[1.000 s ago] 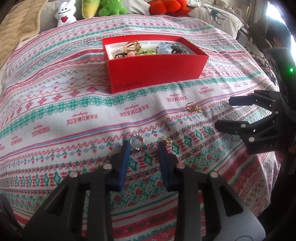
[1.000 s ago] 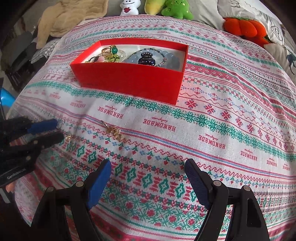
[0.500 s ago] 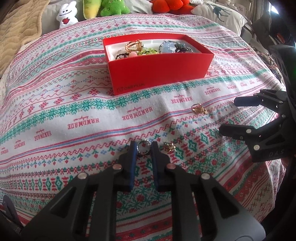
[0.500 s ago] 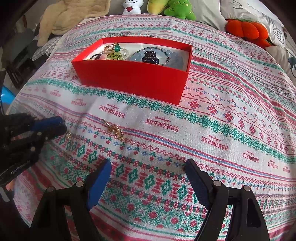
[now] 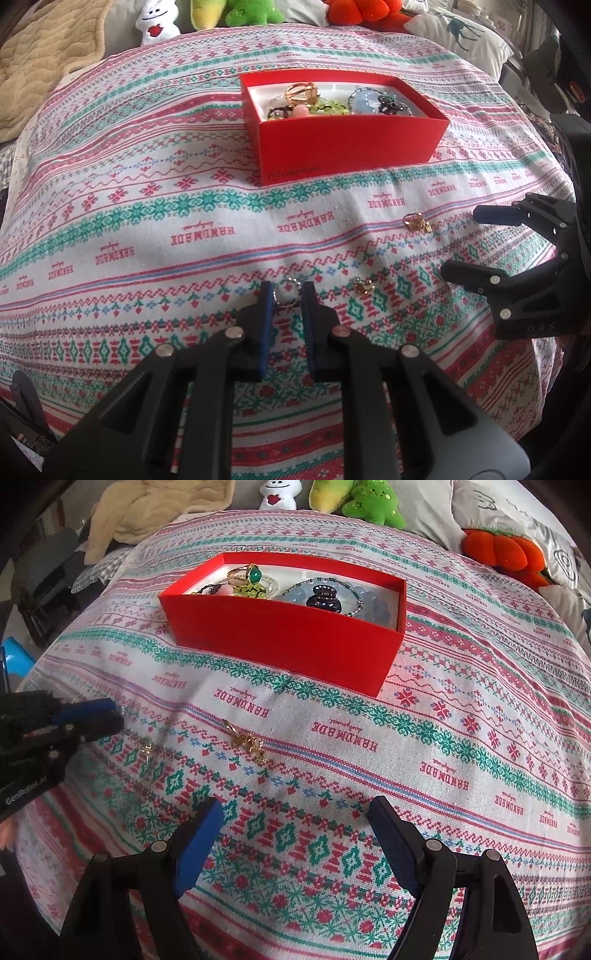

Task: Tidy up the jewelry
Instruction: 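Grasp the small silver ring with the left tool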

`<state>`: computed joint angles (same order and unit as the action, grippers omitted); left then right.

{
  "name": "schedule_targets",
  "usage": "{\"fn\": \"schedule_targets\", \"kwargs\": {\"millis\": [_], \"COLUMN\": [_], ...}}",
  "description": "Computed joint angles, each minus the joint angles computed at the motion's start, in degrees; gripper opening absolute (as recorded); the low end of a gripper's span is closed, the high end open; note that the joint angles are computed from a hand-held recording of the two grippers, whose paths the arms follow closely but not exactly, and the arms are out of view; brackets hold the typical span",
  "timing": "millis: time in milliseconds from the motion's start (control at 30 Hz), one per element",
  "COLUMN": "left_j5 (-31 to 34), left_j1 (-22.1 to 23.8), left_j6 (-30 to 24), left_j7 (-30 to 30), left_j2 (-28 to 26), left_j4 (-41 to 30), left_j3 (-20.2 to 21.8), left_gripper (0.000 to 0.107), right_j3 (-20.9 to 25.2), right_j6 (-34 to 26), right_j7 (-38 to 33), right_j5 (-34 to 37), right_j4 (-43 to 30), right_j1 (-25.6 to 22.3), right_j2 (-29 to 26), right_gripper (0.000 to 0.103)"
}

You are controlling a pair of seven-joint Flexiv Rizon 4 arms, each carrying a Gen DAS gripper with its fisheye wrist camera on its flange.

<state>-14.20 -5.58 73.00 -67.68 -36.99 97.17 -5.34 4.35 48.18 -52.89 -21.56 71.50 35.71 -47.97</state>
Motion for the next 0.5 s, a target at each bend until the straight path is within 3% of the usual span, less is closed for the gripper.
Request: {"fn": "schedule_targets", "kwargs": {"millis": [300,500], "left_j5": [0.15,0.08], "left_j1": [-0.22,0.04], "left_j6": [-1.77,-2.08], "left_j7": [-2.07,-2.11], "left_j2": [0.33,0.59], "left_j4": [-0.48,-0.29], "left_j3": [0.72,0.53], "left_gripper": [0.017,0.017], "right_j3": [0.25,-0.32], "right_j6": [0.38,1.39], "right_j7": [0.19,-0.56], "right_j5": [0.92,0.41], "right_j4": [-2.58,-4.44], "right_j1": [0.06,0.62], "right_j2": [-1.65,-2.8], "right_gripper": [0.082,0.065]}}
